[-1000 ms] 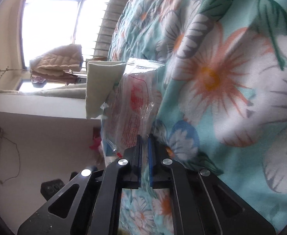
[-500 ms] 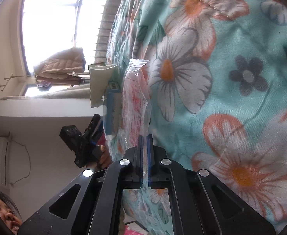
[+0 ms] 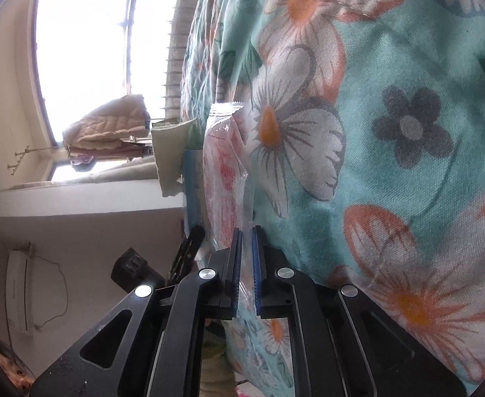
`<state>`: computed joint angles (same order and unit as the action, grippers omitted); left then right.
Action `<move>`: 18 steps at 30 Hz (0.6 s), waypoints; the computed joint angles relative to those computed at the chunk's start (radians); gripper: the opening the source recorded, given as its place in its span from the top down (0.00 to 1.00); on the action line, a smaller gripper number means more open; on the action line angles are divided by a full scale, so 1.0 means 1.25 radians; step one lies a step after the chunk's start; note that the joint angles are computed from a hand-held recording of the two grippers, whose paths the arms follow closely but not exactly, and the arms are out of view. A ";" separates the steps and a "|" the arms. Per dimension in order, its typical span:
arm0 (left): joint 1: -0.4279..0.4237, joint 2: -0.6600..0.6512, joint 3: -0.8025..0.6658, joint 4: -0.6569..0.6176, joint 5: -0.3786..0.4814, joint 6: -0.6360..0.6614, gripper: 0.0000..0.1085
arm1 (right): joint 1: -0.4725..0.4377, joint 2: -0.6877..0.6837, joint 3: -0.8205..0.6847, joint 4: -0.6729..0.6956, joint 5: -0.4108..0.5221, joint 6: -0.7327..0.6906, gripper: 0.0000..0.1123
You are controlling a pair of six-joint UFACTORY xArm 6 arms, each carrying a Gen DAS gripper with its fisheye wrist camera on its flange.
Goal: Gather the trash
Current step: 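Grasp the blue Mecobalamin tablet box with the left tool and lift it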
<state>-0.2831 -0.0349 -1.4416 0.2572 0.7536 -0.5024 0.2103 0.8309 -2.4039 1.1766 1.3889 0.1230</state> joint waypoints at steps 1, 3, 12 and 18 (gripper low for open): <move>-0.009 -0.002 0.000 0.017 0.003 -0.009 0.34 | 0.001 0.001 0.001 0.001 -0.005 0.001 0.93; -0.027 -0.001 -0.007 0.049 0.019 -0.027 0.34 | 0.002 -0.003 0.005 -0.006 -0.013 0.007 0.93; -0.112 -0.071 0.031 0.065 0.110 -0.198 0.34 | -0.008 -0.069 0.084 -0.008 0.018 -0.034 0.97; -0.186 -0.165 0.126 0.046 0.099 -0.328 0.34 | -0.038 -0.147 0.155 -0.053 0.138 -0.134 0.98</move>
<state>-0.5150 -0.2415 -1.2846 0.3149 0.8778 -0.9122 0.1634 0.6472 -2.2104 1.1107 1.5619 -0.0441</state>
